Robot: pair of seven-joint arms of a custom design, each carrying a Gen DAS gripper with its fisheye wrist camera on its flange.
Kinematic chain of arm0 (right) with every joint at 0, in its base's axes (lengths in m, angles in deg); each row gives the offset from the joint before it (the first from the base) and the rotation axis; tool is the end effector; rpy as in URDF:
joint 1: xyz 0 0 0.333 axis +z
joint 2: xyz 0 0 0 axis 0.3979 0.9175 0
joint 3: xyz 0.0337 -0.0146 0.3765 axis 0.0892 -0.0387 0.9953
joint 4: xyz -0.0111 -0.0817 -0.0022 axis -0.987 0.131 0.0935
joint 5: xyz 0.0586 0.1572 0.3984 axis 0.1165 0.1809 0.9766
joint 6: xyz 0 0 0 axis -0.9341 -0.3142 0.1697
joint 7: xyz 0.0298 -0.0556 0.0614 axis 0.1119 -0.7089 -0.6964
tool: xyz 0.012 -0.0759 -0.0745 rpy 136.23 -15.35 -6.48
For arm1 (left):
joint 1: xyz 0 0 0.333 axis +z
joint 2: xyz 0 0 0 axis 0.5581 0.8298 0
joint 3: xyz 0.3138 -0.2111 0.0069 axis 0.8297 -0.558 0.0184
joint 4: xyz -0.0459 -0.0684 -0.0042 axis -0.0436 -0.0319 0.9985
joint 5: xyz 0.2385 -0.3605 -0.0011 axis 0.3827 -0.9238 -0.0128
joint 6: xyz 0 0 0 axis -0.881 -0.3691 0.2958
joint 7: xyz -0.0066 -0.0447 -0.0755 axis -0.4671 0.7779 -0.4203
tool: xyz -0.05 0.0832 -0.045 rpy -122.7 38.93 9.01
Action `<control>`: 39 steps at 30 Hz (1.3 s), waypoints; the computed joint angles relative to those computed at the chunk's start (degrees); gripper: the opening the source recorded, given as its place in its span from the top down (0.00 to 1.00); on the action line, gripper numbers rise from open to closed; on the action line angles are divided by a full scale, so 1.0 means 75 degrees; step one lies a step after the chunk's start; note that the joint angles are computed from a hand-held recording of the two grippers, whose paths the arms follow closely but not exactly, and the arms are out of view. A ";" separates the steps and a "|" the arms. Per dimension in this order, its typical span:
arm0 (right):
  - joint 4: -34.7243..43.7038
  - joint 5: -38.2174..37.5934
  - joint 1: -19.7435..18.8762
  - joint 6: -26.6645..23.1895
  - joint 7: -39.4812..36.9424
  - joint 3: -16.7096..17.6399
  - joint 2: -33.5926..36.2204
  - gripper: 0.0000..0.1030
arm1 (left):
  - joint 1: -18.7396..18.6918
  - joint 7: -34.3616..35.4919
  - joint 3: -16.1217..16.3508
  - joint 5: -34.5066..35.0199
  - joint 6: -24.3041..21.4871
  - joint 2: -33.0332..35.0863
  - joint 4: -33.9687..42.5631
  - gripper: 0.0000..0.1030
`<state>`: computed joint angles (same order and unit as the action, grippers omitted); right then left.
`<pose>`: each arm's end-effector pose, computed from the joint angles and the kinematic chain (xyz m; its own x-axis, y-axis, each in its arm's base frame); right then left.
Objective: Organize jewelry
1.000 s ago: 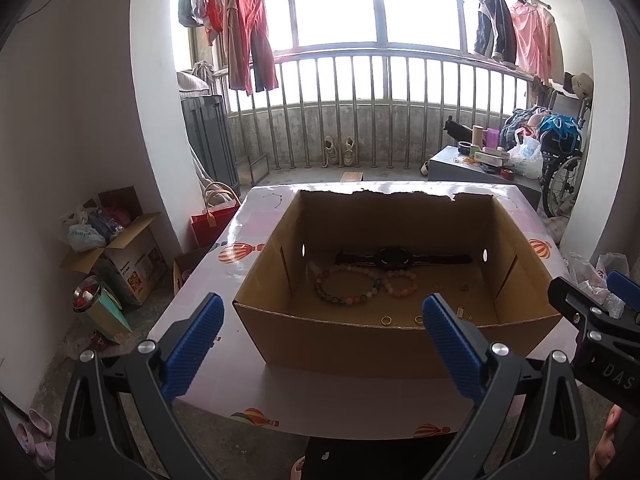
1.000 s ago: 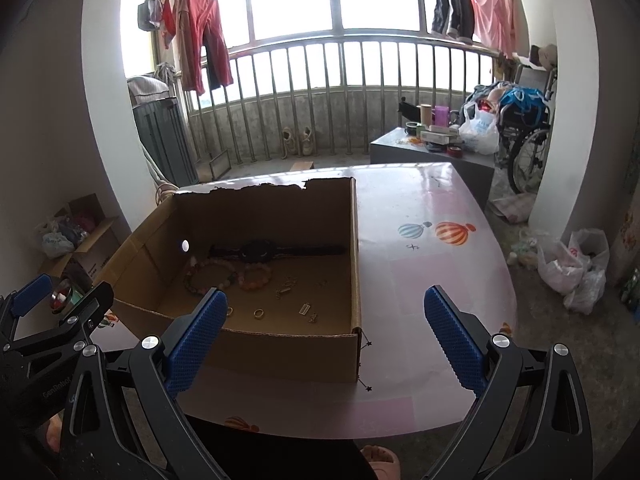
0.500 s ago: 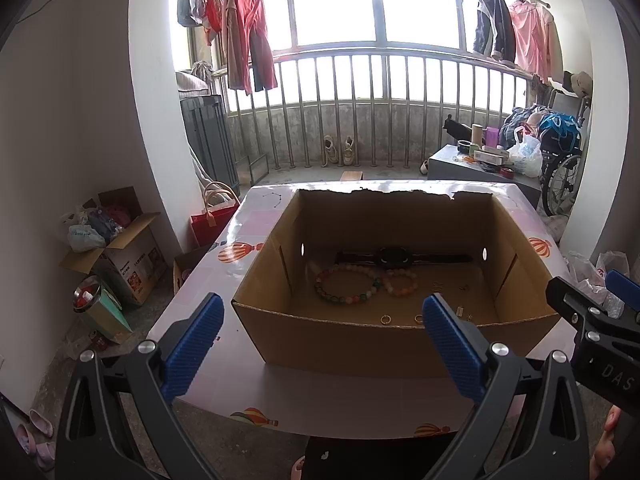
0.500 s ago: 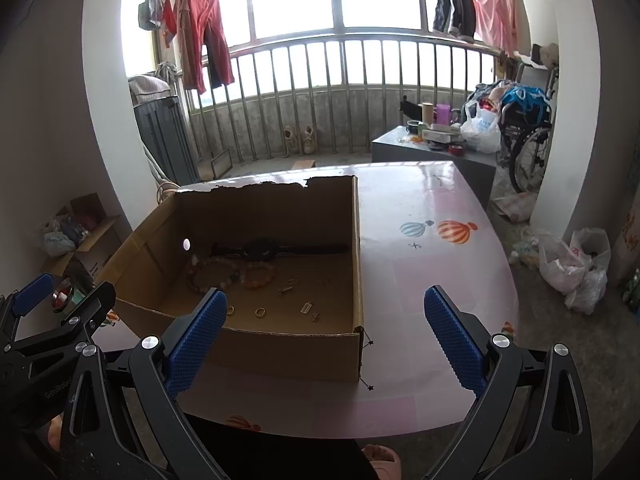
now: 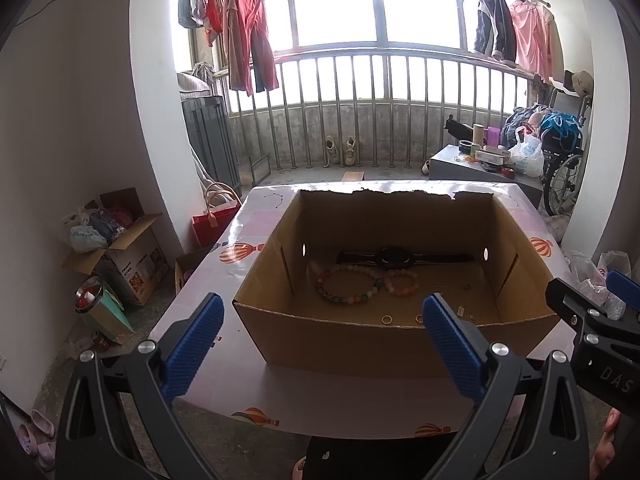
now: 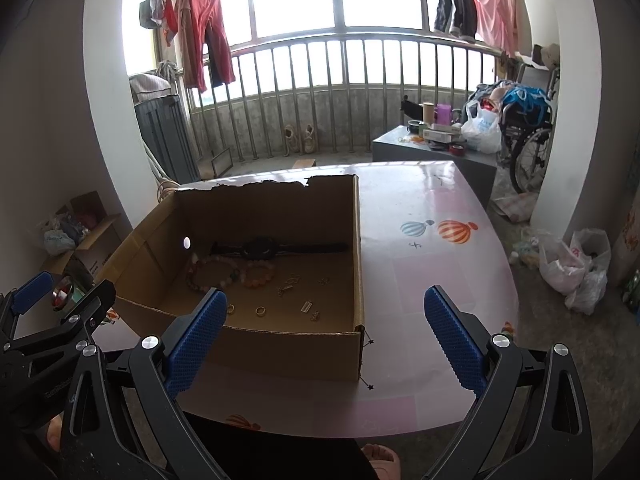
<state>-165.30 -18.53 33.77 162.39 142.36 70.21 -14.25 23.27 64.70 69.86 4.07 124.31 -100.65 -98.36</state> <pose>0.4773 0.0361 0.4370 0.0248 -0.9981 -0.0567 -0.5662 0.0327 -0.8236 0.4580 -0.2785 0.5083 0.0950 -0.9922 -0.0805 -0.5406 0.0165 -0.8411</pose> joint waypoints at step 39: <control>-0.0009 0.0004 -0.0089 0.0056 -0.0190 0.0007 0.0039 0.08 | -0.0012 0.0016 -0.0005 -0.0003 0.0055 -0.0008 -0.0001 0.05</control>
<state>-165.37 -18.50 33.10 162.81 140.94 70.26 -13.96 23.18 64.82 69.83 4.05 124.72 -100.71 -98.36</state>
